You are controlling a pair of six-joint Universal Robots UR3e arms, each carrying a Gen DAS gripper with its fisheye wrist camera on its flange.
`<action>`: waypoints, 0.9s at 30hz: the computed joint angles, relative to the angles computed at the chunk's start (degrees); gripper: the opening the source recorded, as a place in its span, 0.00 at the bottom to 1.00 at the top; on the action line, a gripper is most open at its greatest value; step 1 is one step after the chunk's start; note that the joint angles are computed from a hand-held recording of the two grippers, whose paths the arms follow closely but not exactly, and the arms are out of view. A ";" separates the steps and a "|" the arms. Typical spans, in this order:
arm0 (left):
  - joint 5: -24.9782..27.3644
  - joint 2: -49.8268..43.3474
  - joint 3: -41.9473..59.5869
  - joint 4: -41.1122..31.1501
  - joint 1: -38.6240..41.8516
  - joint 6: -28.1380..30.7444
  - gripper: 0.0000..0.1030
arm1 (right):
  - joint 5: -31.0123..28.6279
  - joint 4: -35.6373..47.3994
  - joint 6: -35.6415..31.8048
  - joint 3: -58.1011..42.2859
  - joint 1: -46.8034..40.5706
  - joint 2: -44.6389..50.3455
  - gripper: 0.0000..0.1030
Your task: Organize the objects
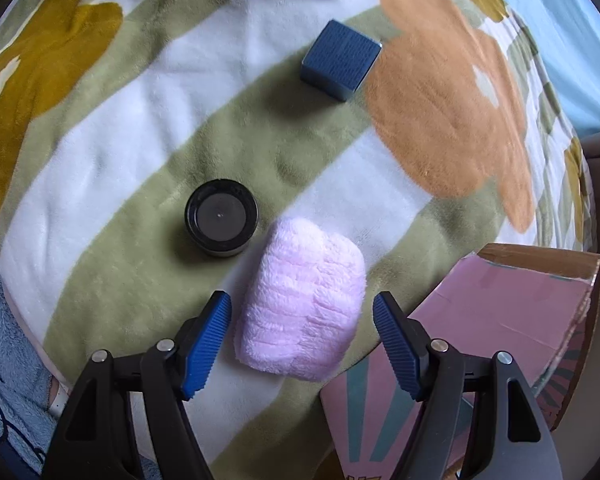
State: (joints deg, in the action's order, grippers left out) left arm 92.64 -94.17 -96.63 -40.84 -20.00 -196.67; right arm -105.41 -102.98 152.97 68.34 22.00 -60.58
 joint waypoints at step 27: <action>5.48 -13.09 31.80 -11.18 -8.96 1.37 0.24 | 13.19 3.63 8.65 -11.10 -11.58 -14.60 0.41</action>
State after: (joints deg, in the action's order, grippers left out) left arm 98.12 -107.26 -64.84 -52.02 -28.96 -195.29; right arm -92.22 -99.36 161.63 57.24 10.41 -75.17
